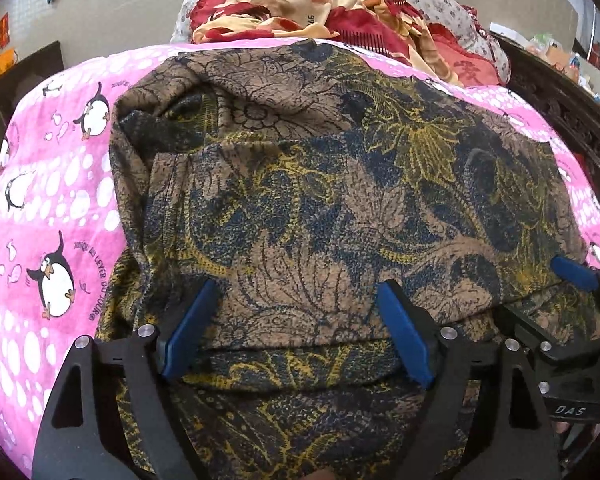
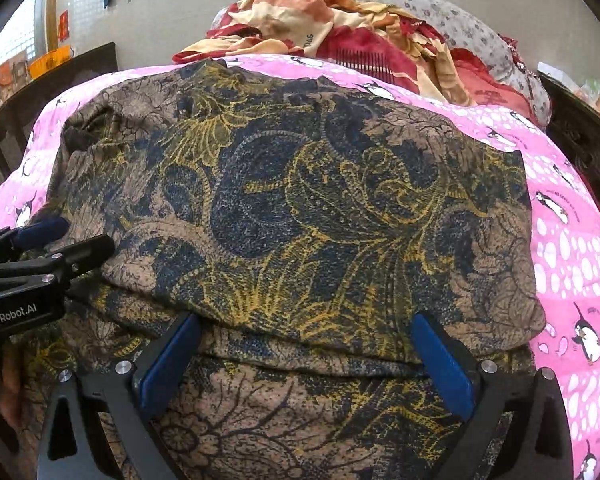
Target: Fold small clothes
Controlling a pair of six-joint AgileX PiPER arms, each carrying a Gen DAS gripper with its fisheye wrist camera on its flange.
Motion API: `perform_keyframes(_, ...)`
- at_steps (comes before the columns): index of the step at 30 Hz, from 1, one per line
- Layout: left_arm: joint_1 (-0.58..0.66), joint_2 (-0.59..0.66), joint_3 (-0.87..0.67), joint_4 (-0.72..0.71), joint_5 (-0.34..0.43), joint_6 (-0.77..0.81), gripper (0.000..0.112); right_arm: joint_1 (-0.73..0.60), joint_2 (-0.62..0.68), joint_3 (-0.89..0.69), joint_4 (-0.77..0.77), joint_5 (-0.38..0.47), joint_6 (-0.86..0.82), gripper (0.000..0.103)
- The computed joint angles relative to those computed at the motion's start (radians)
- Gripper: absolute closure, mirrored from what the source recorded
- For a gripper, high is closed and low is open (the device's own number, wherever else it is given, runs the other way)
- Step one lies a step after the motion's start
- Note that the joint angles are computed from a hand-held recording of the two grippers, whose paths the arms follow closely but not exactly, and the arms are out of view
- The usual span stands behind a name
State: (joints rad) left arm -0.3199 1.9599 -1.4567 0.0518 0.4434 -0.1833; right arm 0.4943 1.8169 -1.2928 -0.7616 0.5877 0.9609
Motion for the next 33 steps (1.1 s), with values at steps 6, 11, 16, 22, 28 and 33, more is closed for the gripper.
perform_keyframes(6, -0.01, 0.007, -0.008, 0.044, 0.008, -0.036, 0.028, 0.005, 0.022, -0.027, -0.018, 0.028, 0.011, 0.0)
perform_keyframes(11, 0.003, 0.01, -0.017, -0.027, 0.013, 0.021, 0.028, 0.017, 0.02, -0.021, -0.035, 0.037, 0.031, 0.0)
perform_keyframes(16, 0.073, -0.117, 0.042, -0.277, 0.105, 0.287, 0.028, 0.046, -0.051, 0.01, 0.019, 0.091, -0.017, 0.001)
perform_keyframes(22, 0.31, -0.379, 0.312, -0.504, 0.209, 0.65, 0.028, 0.057, -0.275, 0.333, 0.128, -0.023, -0.079, 0.0)
perform_keyframes(28, 0.638, -0.5, 0.573, -0.686, 0.414, 0.935, 0.028, 0.026, -0.314, 0.401, 0.109, -0.105, -0.012, 0.0)
perform_keyframes(33, 0.862, -0.596, 0.712, -0.795, 0.725, 1.179, 0.028, 0.067, -0.298, 0.389, 0.036, -0.074, 0.077, 0.0)
